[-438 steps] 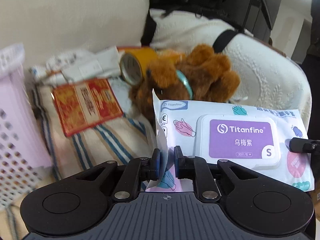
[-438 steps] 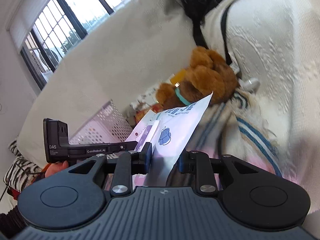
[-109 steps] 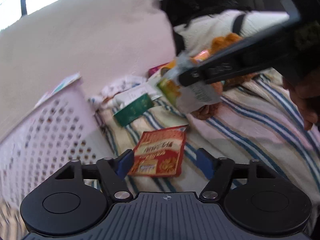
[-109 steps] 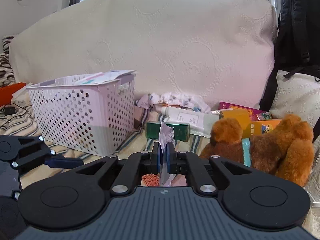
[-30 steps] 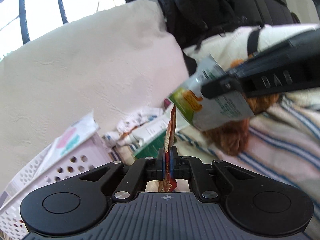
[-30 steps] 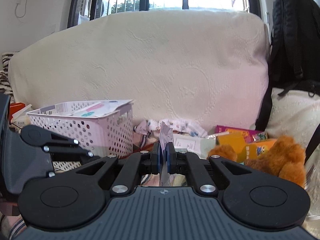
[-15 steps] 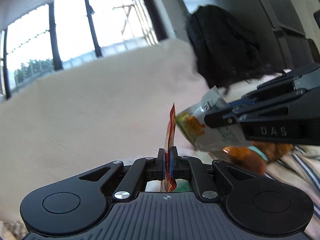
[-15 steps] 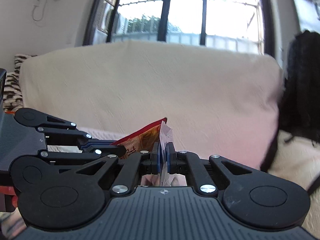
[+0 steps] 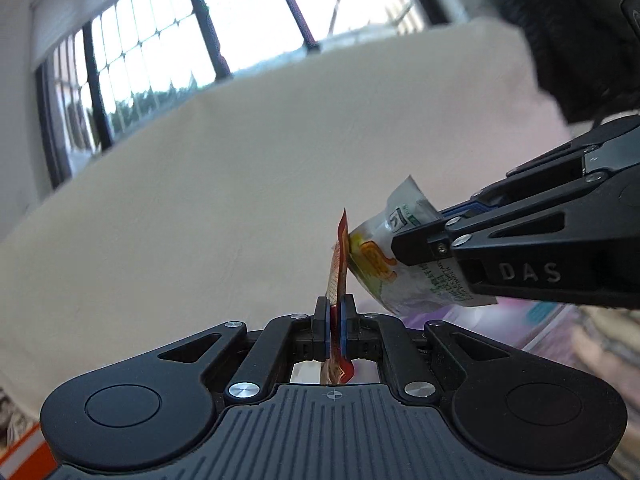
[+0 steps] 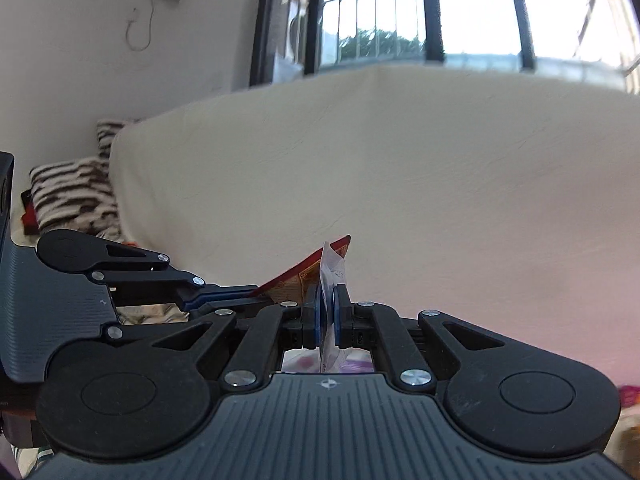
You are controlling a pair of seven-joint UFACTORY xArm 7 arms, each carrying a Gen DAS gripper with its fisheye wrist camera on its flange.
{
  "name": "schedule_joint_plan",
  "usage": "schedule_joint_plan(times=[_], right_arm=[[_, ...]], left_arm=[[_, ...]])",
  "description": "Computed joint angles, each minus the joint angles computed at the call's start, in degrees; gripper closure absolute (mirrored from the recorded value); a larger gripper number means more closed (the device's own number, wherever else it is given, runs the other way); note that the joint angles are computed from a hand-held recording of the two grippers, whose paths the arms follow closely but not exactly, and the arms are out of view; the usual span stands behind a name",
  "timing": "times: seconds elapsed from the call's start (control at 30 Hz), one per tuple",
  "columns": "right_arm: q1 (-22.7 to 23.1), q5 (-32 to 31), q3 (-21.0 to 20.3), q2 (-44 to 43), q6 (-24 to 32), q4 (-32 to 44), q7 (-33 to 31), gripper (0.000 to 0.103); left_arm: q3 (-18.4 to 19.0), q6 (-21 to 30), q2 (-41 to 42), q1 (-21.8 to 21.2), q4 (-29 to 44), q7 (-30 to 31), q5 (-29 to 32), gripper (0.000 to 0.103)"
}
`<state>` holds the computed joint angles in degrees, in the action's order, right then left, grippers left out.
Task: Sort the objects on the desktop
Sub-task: 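Carry the red packet with the left tool while the right tool carries the white packet to the basket, then open both tools over the white basket to drop both packets, then move both tools to the brown teddy bear and close them on it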
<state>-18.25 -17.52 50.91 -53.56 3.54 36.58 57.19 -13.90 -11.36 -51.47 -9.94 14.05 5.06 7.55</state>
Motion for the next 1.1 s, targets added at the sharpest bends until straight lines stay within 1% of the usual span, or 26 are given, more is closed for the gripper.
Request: schedule_joint_plan(times=[0.03, 0.07, 0.1, 0.13, 0.17, 0.2, 0.23, 0.27, 0.3, 0.37, 0.4, 0.57, 0.6, 0.63, 0.67, 0.7, 0.8, 0.87, 0.93, 0.97, 1.0, 1.07, 1.1], right_arm=[[-2.0, 0.0, 1.5, 1.7, -1.3, 0.6, 0.5, 0.096], [-3.6, -0.1, 2.6, 3.1, -1.9, 1.1, 0.7, 0.096], [-5.1, -0.1, 3.6, 4.3, -2.6, 1.3, 0.9, 0.095], [-5.6, 0.0, 3.8, 5.4, -3.2, 1.3, 0.8, 0.094], [-5.9, 0.2, 4.0, 6.6, -3.9, 1.2, 0.9, 0.091], [-6.2, 0.7, 4.2, 6.5, -4.5, 0.6, 1.5, 0.076], [-6.8, 1.3, 4.6, 5.7, -4.7, 0.0, 2.4, 0.066], [-7.0, 1.8, 4.9, 4.4, -4.2, -0.4, 3.2, 0.051], [-7.2, 2.1, 5.0, 3.0, -4.2, -1.2, 3.9, 0.048], [-6.7, 2.4, 4.3, 0.7, -5.0, -3.0, 4.6, 0.046], [-6.2, 2.7, 3.8, -0.4, -4.9, -3.7, 5.0, 0.043], [-1.8, 3.2, 0.9, -7.5, -3.3, -8.1, 6.4, 0.032], [-0.5, 3.5, 0.2, -9.4, -2.9, -9.3, 7.0, 0.030], [0.7, 3.5, -0.4, -11.1, -2.5, -10.3, 7.4, 0.029], [2.0, 3.5, -1.1, -12.8, -1.7, -11.3, 7.6, 0.028], [4.0, 3.4, -2.1, -14.8, -0.4, -12.7, 7.7, 0.028], [11.4, 1.7, -5.2, -20.4, 6.2, -16.4, 6.2, 0.026], [16.0, 0.7, -6.7, -23.3, 12.4, -17.8, 5.4, 0.026], [21.2, 0.7, -8.3, -26.8, 18.8, -20.1, 6.2, 0.026], [24.2, 0.9, -8.8, -29.1, 22.9, -21.3, 7.0, 0.026], [25.8, 1.0, -8.6, -30.3, 25.5, -22.0, 8.4, 0.026], [32.7, 1.8, -8.0, -36.0, 34.6, -24.1, 11.0, 0.026], [35.3, 2.2, -7.3, -38.2, 38.0, -24.8, 12.8, 0.026]], left_arm=[[0.5, -0.4, 1.3, 0.4, -0.1, 0.2, 0.1, 0.100], [0.0, -1.5, 2.7, 1.5, -0.3, 0.1, -0.1, 0.092], [0.4, -2.4, 3.3, 1.9, -0.8, 0.4, -0.1, 0.084], [0.3, -3.8, 4.2, 2.3, -1.2, 0.3, -0.3, 0.066], [-1.7, -4.5, 4.7, 4.1, -1.2, -0.4, -1.1, 0.041], [-3.4, -6.1, 5.4, 5.6, -1.4, -1.0, -1.7, 0.019], [-4.5, -8.4, 5.5, 6.6, -2.2, -1.4, -2.4, 0.012], [-5.3, -10.2, 4.9, 7.2, -3.0, -1.7, -3.0, 0.006], [-6.0, -10.1, 3.8, 7.1, -3.4, -1.9, -3.5, 0.006], [-6.6, -9.7, 2.7, 7.2, -3.6, -2.3, -4.1, 0.006], [-6.8, -9.8, 2.4, 7.1, -3.6, -2.4, -4.2, 0.006], [-7.4, -7.8, -1.4, 5.7, -4.2, -4.8, -4.8, 0.005], [-7.1, -7.3, -2.3, 5.0, -4.4, -5.5, -4.9, 0.005], [-6.8, -7.2, -3.1, 4.3, -4.5, -6.3, -5.0, 0.004], [-5.2, -6.6, -3.9, 3.1, -4.7, -6.4, -4.6, 0.004], [-4.5, -6.3, -4.7, 2.2, -4.9, -6.9, -4.4, 0.004], [-4.2, -4.3, -8.5, -0.6, -5.8, -9.3, -4.3, 0.004], [-4.3, -2.8, -11.2, -3.2, -6.5, -11.5, -4.3, 0.004], [-5.8, -2.8, -11.9, -5.0, -6.4, -13.9, -4.0, 0.003], [-6.9, -2.6, -12.4, -6.1, -6.4, -15.1, -3.8, 0.003], [-8.0, -2.5, -13.4, -7.2, -6.9, -16.3, -3.5, 0.003], [-10.5, -2.6, -13.7, -9.0, -6.8, -19.2, -3.1, 0.003], [-11.6, -3.0, -13.1, -10.3, -6.5, -20.6, -2.8, 0.003]])
